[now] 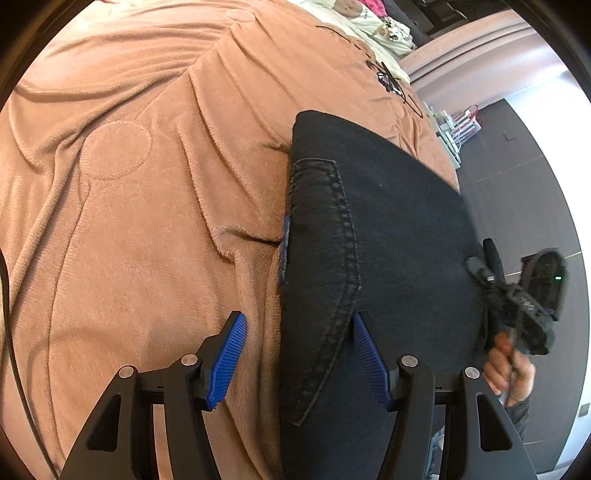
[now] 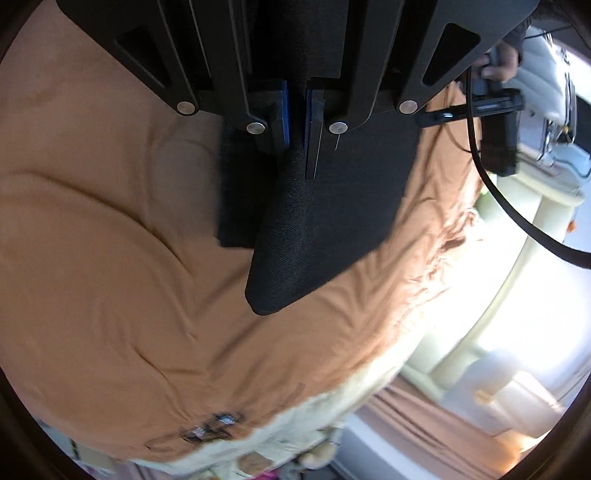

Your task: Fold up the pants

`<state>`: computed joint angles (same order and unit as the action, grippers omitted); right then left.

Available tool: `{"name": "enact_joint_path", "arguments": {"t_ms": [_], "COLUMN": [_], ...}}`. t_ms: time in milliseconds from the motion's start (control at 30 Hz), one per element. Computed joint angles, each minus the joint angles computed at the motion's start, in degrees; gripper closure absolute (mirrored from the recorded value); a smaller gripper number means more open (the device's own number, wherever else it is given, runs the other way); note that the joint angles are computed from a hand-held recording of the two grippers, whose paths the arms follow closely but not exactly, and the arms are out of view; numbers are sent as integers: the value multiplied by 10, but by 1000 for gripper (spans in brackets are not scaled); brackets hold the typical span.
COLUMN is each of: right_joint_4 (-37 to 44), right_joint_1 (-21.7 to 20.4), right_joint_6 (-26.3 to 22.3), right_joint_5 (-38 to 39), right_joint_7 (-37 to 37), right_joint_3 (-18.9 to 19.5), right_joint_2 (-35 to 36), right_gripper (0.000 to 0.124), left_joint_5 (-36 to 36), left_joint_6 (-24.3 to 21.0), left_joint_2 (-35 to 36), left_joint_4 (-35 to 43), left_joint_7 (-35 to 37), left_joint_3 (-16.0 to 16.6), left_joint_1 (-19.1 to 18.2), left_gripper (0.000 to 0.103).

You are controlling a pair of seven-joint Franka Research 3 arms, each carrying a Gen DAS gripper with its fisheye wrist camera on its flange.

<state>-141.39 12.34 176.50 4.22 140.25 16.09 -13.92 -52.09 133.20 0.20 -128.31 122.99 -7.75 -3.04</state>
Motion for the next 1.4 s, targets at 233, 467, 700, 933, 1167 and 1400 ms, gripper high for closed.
{"name": "enact_joint_path", "arguments": {"t_ms": [233, 467, 700, 933, 1167, 1400], "right_joint_4": [32, 2, -28, -47, -54, -46], "right_joint_1": [5, 9, 30, 35, 118, 222], "right_joint_6": [-64, -86, -104, -72, -34, -24], "right_joint_5": [-18, -62, -42, -24, 75, 227], "right_joint_7": [7, 60, 47, 80, -33, -179], "right_joint_3": [-6, 19, 19, 16, -56, -138], "right_joint_2": [-2, -57, -64, -54, -54, -24], "right_gripper": [113, 70, 76, 83, 75, 71], "left_joint_5": [-8, -18, -27, -23, -23, -50], "left_joint_6": [-3, -12, -27, -39, -45, -55], "left_joint_2": [-3, 1, 1, -21, -14, -14], "left_joint_4": [-4, -4, -9, -19, -22, -33], "left_joint_7": [7, 13, 18, 26, 6, 25], "left_joint_3": [1, 2, 1, 3, 6, 6], "left_joint_1": [0, 2, 3, -3, -2, -2], "left_gripper": [41, 41, 41, 57, 51, 51]}}
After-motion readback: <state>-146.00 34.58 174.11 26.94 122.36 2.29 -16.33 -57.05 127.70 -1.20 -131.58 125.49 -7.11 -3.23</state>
